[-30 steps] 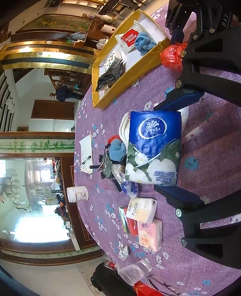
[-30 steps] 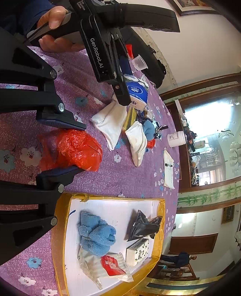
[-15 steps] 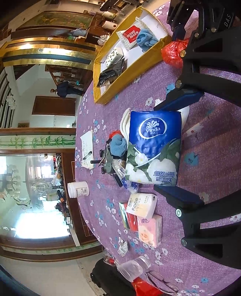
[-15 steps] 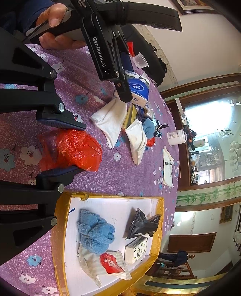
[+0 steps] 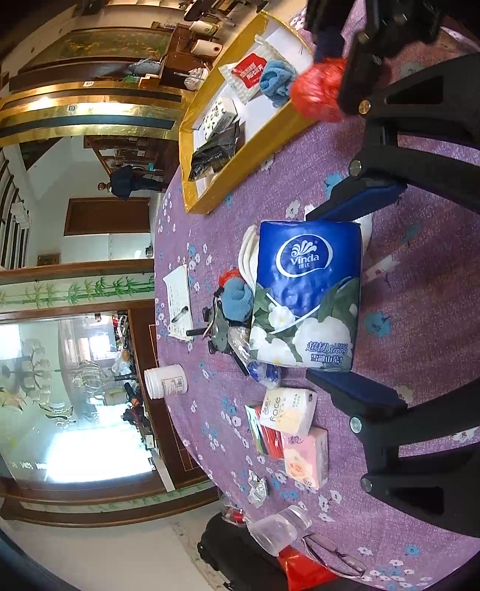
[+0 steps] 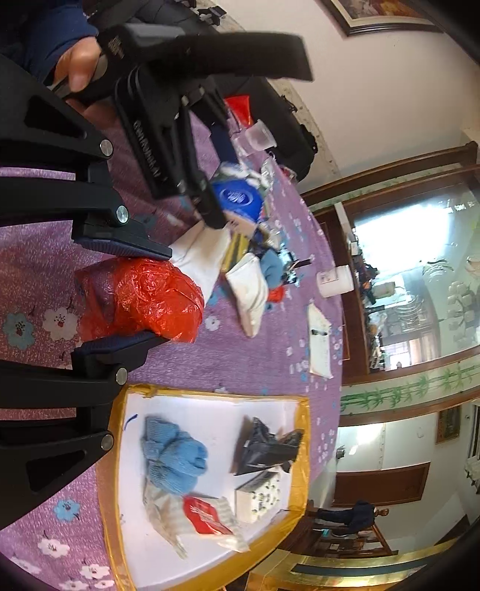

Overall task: Organize soft objects
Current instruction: 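Carry red bag and Vinda pack over the tray and open both tools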

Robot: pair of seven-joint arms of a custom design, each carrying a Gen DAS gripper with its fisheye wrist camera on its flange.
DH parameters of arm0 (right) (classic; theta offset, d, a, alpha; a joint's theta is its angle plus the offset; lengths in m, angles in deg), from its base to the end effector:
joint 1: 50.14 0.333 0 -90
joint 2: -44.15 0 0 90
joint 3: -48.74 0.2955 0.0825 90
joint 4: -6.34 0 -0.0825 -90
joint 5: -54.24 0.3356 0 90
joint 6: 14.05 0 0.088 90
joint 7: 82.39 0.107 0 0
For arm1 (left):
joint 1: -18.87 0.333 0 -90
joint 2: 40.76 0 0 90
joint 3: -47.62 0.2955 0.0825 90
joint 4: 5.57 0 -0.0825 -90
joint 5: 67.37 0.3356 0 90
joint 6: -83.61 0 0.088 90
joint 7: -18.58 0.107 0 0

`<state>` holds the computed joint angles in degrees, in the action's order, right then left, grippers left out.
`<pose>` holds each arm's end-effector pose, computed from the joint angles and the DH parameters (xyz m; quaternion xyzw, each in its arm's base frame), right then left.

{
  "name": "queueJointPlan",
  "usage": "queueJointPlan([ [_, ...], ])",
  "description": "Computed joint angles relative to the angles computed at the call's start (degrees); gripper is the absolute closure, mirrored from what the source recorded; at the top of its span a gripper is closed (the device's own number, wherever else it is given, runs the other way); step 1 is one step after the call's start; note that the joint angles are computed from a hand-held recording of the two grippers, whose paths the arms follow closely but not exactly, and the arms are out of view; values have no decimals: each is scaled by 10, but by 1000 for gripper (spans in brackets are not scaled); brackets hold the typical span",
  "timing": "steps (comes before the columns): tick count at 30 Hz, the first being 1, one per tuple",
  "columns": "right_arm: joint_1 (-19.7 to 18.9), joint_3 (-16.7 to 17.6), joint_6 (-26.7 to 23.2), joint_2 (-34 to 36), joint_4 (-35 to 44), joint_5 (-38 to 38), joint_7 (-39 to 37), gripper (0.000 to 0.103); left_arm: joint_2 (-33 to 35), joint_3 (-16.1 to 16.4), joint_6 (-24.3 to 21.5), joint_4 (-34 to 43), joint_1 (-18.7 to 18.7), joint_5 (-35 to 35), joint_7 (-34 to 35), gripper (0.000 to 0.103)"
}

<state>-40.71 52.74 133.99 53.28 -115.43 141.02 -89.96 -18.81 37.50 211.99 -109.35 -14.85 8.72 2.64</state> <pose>0.5301 0.1072 0.3651 -0.7992 0.3837 -0.0826 0.4553 0.4685 -0.3969 0.3638 -0.6938 0.5475 -0.2583 0.3901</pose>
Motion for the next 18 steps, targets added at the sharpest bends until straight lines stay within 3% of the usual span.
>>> queueJointPlan([
  [10, -29, -22, -9, -2, 30, 18, 17, 63, 15, 0, 47, 54, 3, -10, 55, 29],
  [14, -47, -30, 6, 26, 81, -16, 76, 63, 55, 5, 96, 126, 5, -43, 124, 29],
  [18, -68, -31, 11, 73, 159, -102, 175, 63, 128, 6, 138, 238, 11, -119, 227, 29],
])
